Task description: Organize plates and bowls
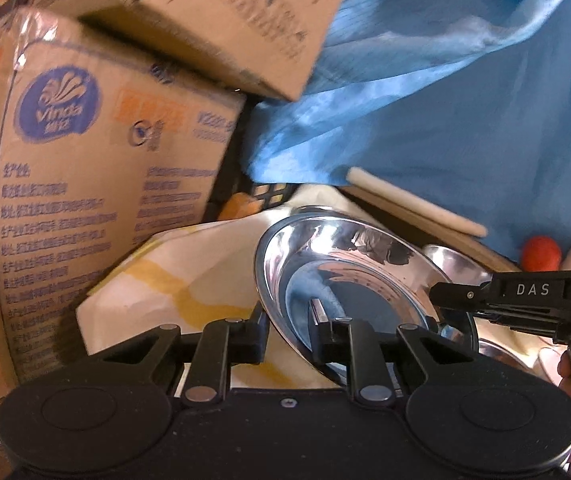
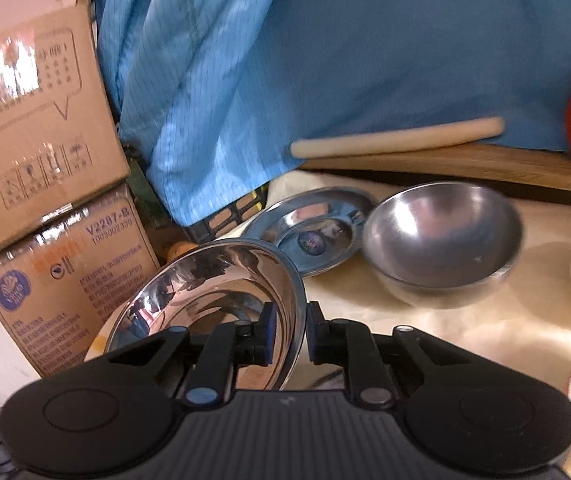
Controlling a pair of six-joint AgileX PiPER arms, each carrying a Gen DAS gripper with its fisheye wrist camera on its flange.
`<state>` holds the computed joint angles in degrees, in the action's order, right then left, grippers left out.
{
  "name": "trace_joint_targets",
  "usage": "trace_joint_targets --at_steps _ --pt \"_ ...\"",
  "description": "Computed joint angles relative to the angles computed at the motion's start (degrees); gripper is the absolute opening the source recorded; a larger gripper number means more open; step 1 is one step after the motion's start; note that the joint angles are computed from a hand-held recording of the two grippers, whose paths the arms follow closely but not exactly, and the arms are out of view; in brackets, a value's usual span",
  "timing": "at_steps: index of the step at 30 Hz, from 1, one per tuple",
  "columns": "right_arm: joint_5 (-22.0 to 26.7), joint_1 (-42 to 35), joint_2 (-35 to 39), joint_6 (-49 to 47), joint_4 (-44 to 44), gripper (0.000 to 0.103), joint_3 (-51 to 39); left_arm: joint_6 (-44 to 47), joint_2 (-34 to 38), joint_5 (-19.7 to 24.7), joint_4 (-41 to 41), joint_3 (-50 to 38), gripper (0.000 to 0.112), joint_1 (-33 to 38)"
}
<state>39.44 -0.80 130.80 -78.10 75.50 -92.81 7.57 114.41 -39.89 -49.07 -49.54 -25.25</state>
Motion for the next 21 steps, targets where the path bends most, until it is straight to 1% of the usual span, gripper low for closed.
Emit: trace_joint_targets --at_steps 5,12,21 --pt "-0.1 -4.1 -4.0 -4.5 3.4 0.018 6.3 0.5 -0.3 0.2 1.1 -0.3 0.022 -3.1" --pt "-0.8 -9.3 -9.1 -9.6 7.2 0.020 14.9 3.9 1.1 2.6 0.9 -3.1 0.022 -7.1" --pt "0.2 -13.9 -10.0 -11.2 6.9 0.021 18.2 11.5 2.7 5.1 -5.0 -6.3 0.024 -11.0"
